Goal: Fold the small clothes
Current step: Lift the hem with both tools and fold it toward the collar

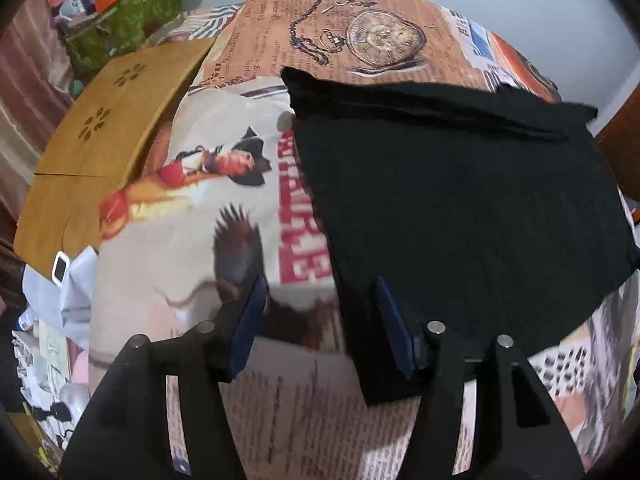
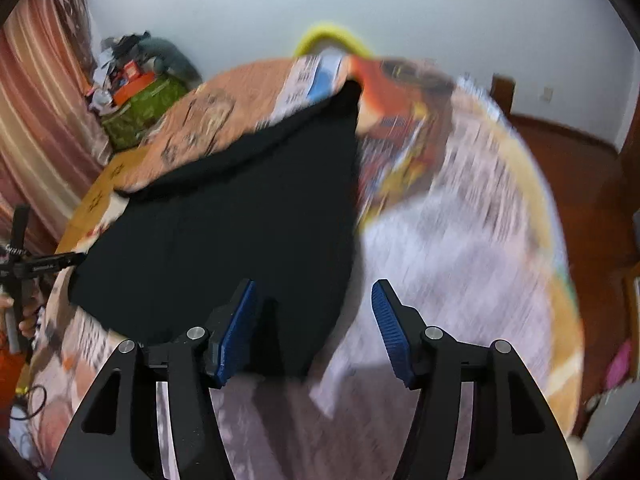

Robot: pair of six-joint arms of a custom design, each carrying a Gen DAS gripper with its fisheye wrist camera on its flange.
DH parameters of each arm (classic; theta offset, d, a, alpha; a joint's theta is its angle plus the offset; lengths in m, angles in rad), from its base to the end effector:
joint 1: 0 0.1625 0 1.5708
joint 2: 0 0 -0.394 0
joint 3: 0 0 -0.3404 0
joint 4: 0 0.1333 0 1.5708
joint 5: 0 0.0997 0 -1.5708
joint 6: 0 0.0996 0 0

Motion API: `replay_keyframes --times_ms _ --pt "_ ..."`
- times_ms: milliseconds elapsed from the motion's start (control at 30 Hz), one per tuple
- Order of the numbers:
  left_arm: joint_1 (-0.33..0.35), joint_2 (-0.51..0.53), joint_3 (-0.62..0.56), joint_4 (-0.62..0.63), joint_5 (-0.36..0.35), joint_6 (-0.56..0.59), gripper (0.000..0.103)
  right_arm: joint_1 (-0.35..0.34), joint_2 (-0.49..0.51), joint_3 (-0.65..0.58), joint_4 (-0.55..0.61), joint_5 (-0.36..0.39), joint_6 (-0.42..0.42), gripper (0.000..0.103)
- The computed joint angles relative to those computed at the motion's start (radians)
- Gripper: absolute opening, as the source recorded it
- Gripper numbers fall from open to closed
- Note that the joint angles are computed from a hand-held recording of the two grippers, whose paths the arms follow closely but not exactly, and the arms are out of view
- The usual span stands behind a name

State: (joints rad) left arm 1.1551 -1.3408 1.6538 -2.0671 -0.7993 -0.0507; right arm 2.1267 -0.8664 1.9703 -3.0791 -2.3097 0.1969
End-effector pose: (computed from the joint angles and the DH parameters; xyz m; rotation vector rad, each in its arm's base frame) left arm -0.0264 -0.5619 0.3893 0.3469 2.3722 -0.4390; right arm 0.3354 -0.4144 0.1303 0.2485 -2.4696 0.8239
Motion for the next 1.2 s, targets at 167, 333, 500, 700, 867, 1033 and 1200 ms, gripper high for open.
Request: replay_keyframes --times_ms 167,333,500,700,867,1033,1200 --pt "0.011 -0.016 -0.023 0.051 -0.096 -0.062 0.057 -0.015 0.027 -0.025 -0.009 0.019 0.009 0.053" --pt "0.03 -0.03 -0.032 0.074 -0.231 -0.091 0.049 -0.019 0.034 -0.04 0.011 0.044 0.006 0.014" --pt "0.001 -0.053 0.045 0.044 -0.166 -0.106 0.025 0.0 0.011 0.015 -0.022 0.065 0.008 0.008" --pt "-0.017 -0.118 0.075 0.095 -0.166 -0.134 0.013 0.055 -0.019 0.062 -0.044 0.05 0.017 0.008" --pt "-0.03 -0.207 0.124 0.155 -0.181 -0.127 0.013 0.089 -0.049 0.131 -0.034 0.04 0.052 0.008" --pt "-0.081 -0.273 0.185 0.218 -0.088 -0.115 0.019 0.104 -0.066 0.19 0.015 0.013 0.111 0.008" --pt "-0.138 -0.305 0.203 0.239 0.038 -0.095 0.024 0.115 -0.111 0.21 0.063 -0.034 0.179 0.013"
